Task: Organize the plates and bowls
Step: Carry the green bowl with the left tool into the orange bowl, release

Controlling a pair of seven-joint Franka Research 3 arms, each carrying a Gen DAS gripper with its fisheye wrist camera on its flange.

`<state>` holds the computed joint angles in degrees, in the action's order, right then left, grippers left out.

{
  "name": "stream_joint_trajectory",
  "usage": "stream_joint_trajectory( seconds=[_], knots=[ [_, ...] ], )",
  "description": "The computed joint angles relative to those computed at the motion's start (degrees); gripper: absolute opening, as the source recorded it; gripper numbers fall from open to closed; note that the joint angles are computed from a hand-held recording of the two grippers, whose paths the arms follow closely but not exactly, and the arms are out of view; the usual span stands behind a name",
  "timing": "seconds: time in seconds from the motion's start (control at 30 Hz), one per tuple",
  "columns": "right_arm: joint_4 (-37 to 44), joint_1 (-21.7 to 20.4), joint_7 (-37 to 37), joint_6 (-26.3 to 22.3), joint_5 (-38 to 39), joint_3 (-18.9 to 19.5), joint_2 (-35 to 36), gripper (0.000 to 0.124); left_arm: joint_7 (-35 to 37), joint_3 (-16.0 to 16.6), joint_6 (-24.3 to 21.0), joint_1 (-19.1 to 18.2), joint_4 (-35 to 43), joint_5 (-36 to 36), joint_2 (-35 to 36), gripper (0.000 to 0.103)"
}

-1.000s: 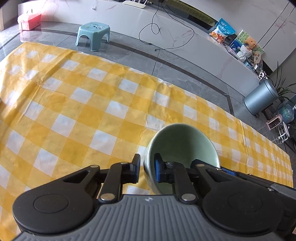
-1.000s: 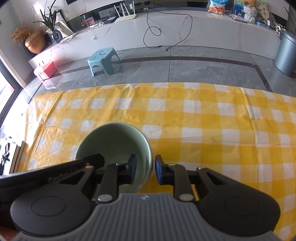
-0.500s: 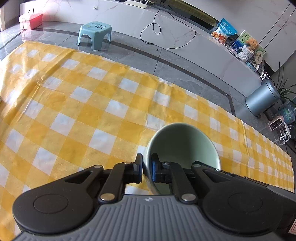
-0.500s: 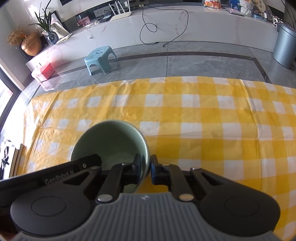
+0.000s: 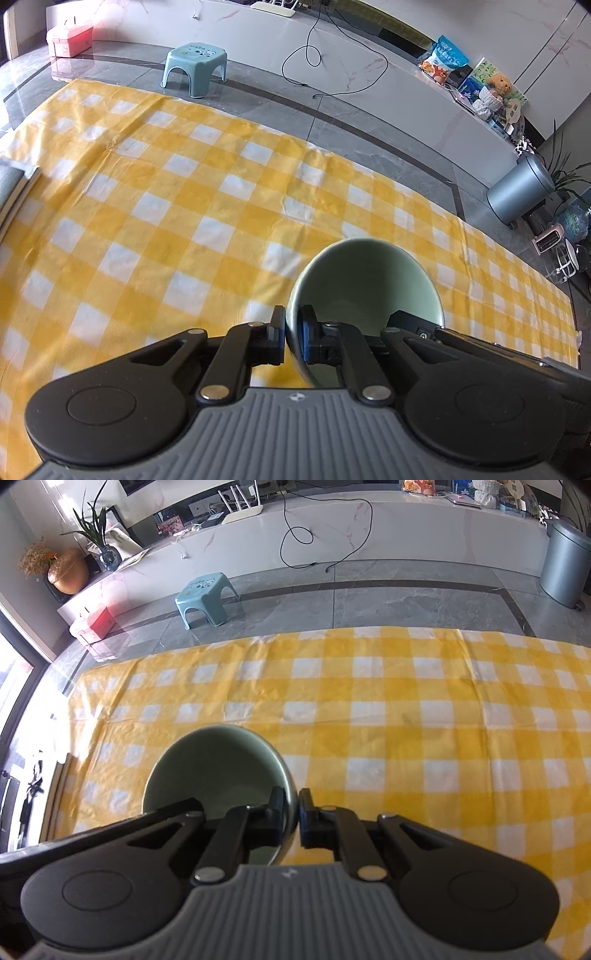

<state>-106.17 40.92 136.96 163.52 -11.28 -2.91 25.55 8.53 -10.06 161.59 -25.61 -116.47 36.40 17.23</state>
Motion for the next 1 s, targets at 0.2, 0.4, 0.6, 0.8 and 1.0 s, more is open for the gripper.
stream_joint_trajectory(
  seconds=[0.2, 0.4, 0.6, 0.8, 1.0],
  knots=[
    [-11.50, 0.81, 3.85, 1.36, -3.48, 0.23, -10.57, 0.005, -3.06, -2.50, -3.11, -1.70, -3.86, -0.08, -6.20, 0.008],
    [-23.76, -1.39, 11.59, 2.64, -10.12, 2.95, -22.71, 0.005, -6.74, -6.11, -6.63, -3.24, -5.66, 0.72, -10.78, 0.008],
    [-34.14, -5.53, 16.32, 1.53, -13.62, 7.30, -34.41, 0.005, -9.48, -9.00, -8.72, -5.29, -5.31, 1.32, -12.49, 0.008],
    [-43.26, -9.69, 16.92, -1.17, -12.44, 12.06, -46.32, 0.005, -11.26, -10.71, -10.07, -8.02, -2.84, 2.91, -11.62, 0.008],
    [-51.56, -12.50, 14.67, -4.40, -7.29, 14.77, -57.94, 0.005, -10.44, -11.02, -9.24, -10.83, 1.02, 3.40, -7.90, 0.008]
  ],
)
